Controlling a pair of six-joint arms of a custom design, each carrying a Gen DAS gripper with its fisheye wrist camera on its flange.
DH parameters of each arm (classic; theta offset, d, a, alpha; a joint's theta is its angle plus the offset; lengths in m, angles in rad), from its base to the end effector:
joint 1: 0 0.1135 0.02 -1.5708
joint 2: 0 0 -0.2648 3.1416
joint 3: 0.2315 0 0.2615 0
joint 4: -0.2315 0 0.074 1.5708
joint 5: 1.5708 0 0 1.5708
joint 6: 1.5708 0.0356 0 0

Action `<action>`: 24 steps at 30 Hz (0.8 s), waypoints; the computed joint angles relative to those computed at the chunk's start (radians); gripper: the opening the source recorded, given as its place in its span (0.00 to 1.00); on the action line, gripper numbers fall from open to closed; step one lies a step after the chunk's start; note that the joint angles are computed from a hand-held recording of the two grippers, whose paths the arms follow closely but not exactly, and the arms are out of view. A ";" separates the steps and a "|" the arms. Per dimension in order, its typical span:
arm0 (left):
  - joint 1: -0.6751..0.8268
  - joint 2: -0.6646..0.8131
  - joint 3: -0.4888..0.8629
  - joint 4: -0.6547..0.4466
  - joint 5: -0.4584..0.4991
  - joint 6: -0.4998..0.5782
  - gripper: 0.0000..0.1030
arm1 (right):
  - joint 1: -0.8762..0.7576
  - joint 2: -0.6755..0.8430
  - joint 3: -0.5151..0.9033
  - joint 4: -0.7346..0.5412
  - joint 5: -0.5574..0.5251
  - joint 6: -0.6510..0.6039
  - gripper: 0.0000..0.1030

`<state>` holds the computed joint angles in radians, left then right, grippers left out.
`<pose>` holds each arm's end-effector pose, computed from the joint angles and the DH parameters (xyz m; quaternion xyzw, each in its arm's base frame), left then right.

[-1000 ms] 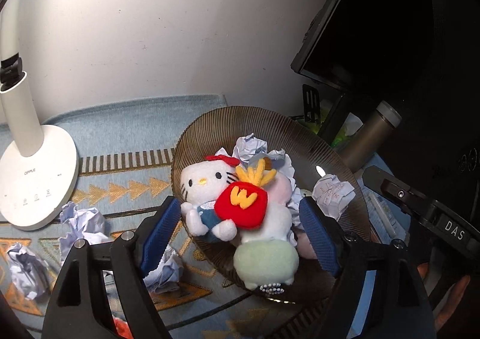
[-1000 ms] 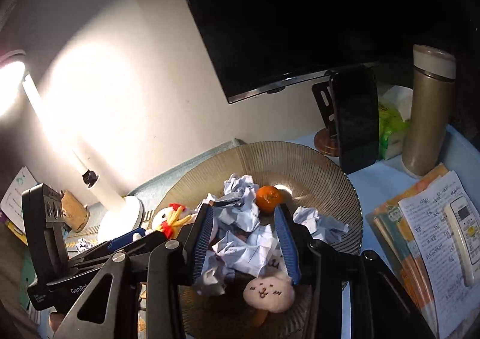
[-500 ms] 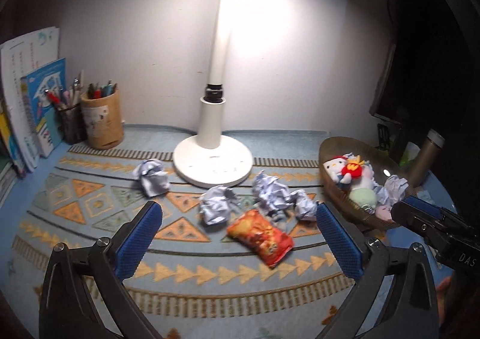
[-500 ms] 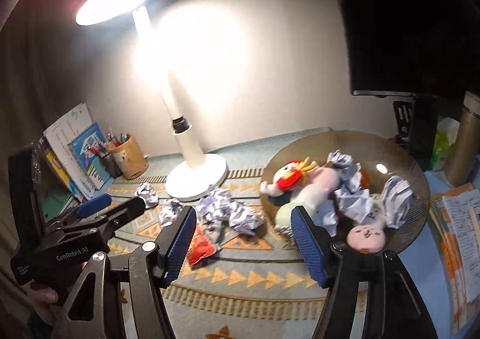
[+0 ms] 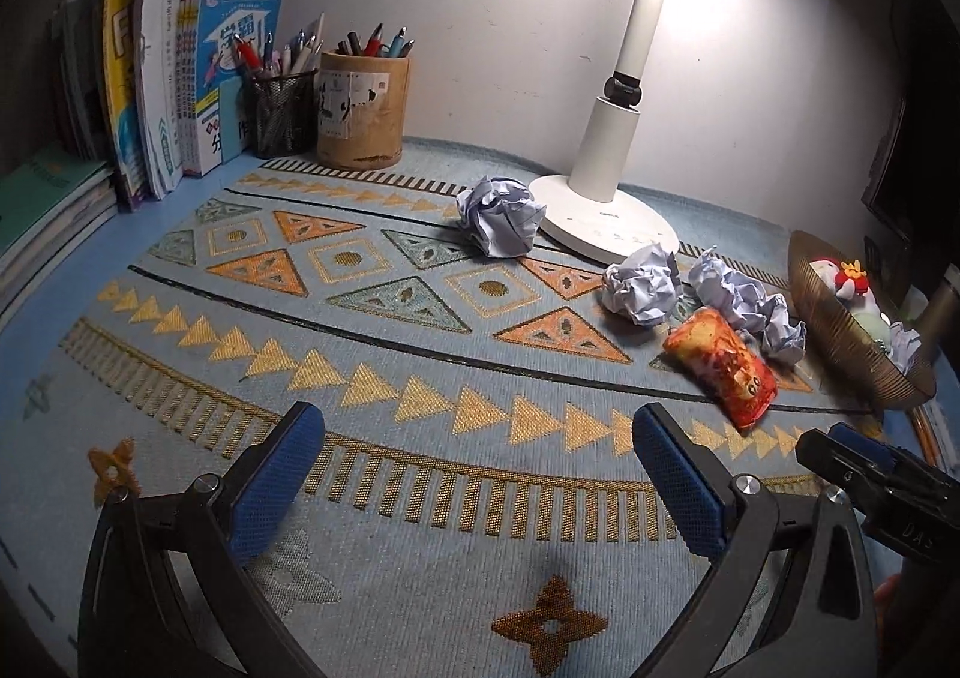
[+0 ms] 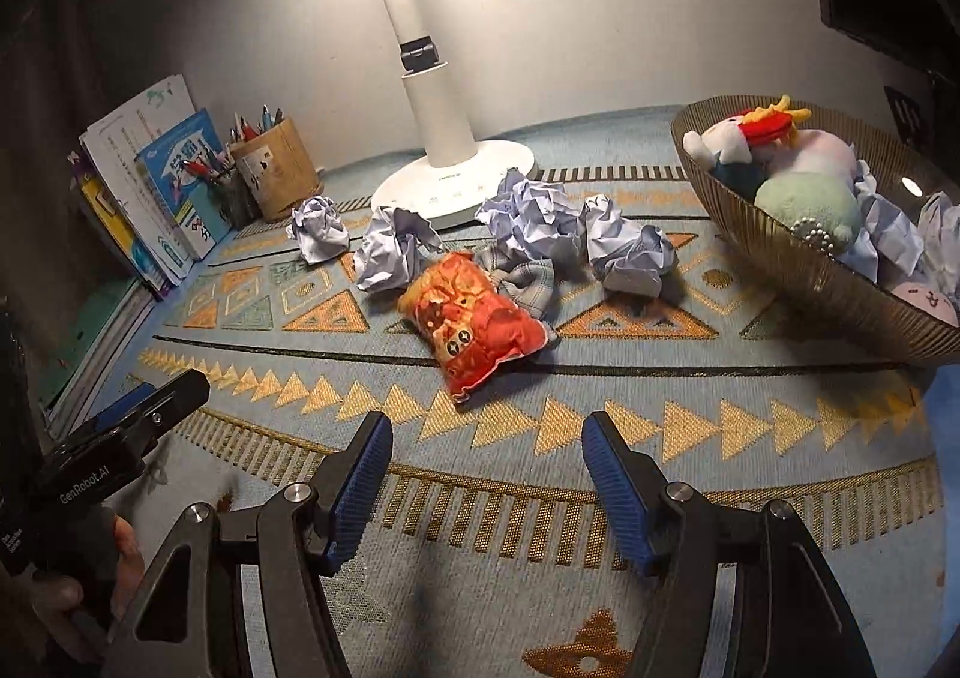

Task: Organize objects
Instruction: 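Move both open tools back toward the paper balls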

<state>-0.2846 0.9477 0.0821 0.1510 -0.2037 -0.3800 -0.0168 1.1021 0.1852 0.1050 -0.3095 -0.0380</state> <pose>0.1540 -0.0376 0.1023 -0.0853 0.9020 -0.0473 0.4206 0.1772 0.0079 0.1059 -0.0668 0.9171 0.1331 0.3698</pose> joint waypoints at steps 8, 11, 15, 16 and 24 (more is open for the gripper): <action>-0.058 0.026 0.013 -0.010 -0.080 -0.010 0.99 | 0.109 -0.050 -0.023 0.010 0.132 0.004 0.65; -0.040 0.013 0.007 -0.009 -0.065 -0.009 0.99 | 0.118 -0.047 -0.023 0.014 0.144 0.004 0.65; -0.036 0.023 0.009 -0.004 -0.057 -0.009 0.99 | 0.125 -0.036 -0.022 0.022 0.155 0.005 0.65; -0.035 0.026 0.009 -0.001 -0.055 -0.008 0.99 | 0.128 -0.033 -0.022 0.024 0.160 0.006 0.65; -0.027 0.044 0.016 0.000 -0.047 -0.005 0.99 | 0.151 -0.026 -0.022 0.027 0.189 0.008 0.65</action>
<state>-0.3118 0.9917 0.0979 0.1506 -0.2507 -0.3855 0.1346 1.0762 0.1633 0.1323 -0.1208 -0.0297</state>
